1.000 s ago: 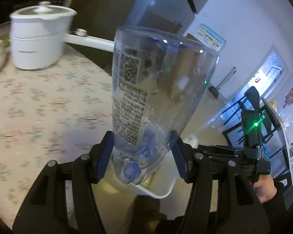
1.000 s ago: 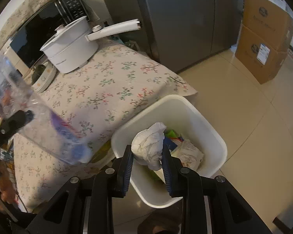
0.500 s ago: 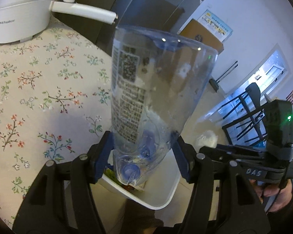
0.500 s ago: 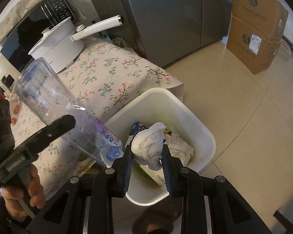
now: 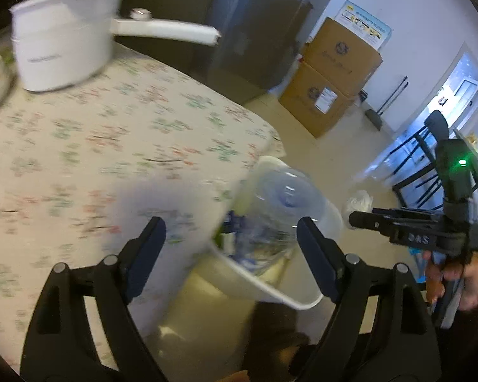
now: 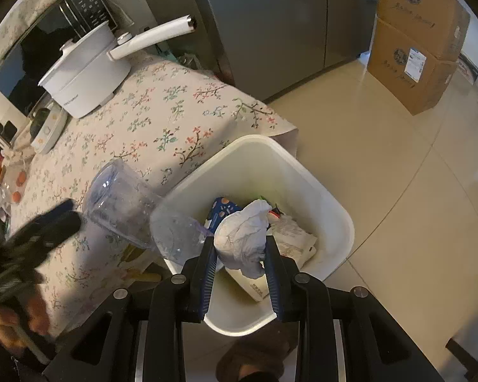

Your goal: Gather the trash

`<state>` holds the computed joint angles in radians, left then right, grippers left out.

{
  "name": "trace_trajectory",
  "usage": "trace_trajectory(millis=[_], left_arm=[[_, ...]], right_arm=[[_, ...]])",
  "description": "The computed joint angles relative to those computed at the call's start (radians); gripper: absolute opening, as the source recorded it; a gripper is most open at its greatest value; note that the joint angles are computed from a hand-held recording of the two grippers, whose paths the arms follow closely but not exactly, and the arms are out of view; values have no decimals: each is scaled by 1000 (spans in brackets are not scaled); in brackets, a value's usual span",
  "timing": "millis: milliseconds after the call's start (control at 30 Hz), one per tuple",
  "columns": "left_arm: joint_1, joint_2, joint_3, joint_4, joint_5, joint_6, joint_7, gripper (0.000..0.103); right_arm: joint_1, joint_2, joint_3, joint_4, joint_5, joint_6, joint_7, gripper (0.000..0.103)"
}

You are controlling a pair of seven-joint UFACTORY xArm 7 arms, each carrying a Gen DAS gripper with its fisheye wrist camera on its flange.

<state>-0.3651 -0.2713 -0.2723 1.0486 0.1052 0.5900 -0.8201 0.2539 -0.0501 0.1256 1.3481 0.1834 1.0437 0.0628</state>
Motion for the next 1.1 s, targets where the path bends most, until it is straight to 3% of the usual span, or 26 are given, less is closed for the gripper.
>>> trace_trajectory(millis=[267, 533, 600, 667, 1100], left_arm=[[53, -268, 15, -114, 12, 240, 44, 97], [123, -472, -4, -229, -9, 403, -16, 102], [128, -495, -7, -232, -11, 442, -11, 102], [130, -529, -8, -239, -11, 468, -2, 102], [206, -652, -40, -243, 16, 553, -45, 102]], right_arm=[[25, 63, 20, 31, -61, 21, 41, 31], [65, 140, 33, 86, -134, 40, 122, 34], [74, 150, 34, 98, -151, 43, 135, 44], [82, 158, 34, 112, -166, 43, 151, 63], [157, 124, 70, 167, -251, -51, 191, 80]])
